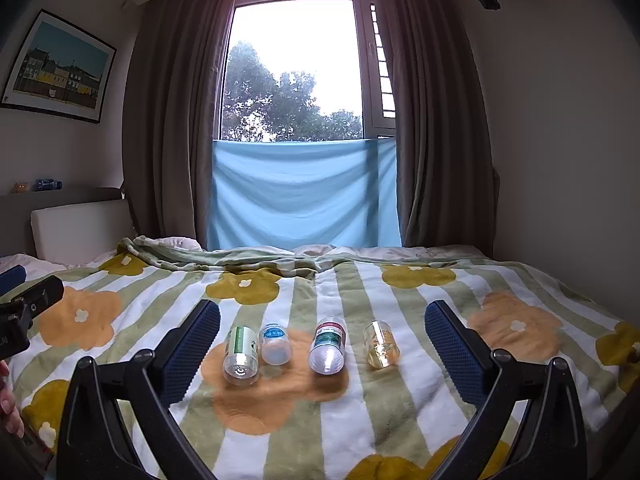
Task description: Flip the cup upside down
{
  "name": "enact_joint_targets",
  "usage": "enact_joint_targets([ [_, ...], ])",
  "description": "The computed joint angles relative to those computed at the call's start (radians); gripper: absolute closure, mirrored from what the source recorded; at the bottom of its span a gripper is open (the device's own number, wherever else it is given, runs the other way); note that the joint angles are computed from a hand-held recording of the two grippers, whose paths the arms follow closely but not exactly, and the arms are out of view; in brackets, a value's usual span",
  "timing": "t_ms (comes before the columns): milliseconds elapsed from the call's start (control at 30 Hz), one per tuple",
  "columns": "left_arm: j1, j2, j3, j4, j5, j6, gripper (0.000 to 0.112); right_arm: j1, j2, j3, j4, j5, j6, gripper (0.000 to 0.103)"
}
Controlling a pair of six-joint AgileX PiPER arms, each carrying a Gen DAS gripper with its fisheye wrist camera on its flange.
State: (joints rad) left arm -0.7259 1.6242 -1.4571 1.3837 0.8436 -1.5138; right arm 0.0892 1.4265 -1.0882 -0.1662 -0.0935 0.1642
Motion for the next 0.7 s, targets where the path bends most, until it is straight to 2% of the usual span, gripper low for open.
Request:
enact_joint_targets([
  [167,-0.001,0.004,-0.005,-0.002,0.0,0.002,0.01,-0.007,0.005,-0.006,-0.072,0.0,0.07,0.001],
  [333,-0.002,0.006,-0.009,-0.004,0.003,0.006,0.01,0.003,0.002,0.003,0.065,-0.003,-0.067,0.001],
  [567,-0.005,0.013,-0.012,-0.001,0.0,-0.008,0.01,-0.003,0.003,0.004,-0.011,-0.009,0.006,0.001],
  [667,-0.004,0.011,-0.009,-0.001,-0.002,-0.008,0.01,-0.003,0.004,0.002,0.015,-0.01,-0.023,0.001],
  [700,-0.005,0.014,-0.011,0.0,-0.001,-0.01,0.01,-0.006,0.005,0.0,-0.025,-0.008,0.018,0.001],
])
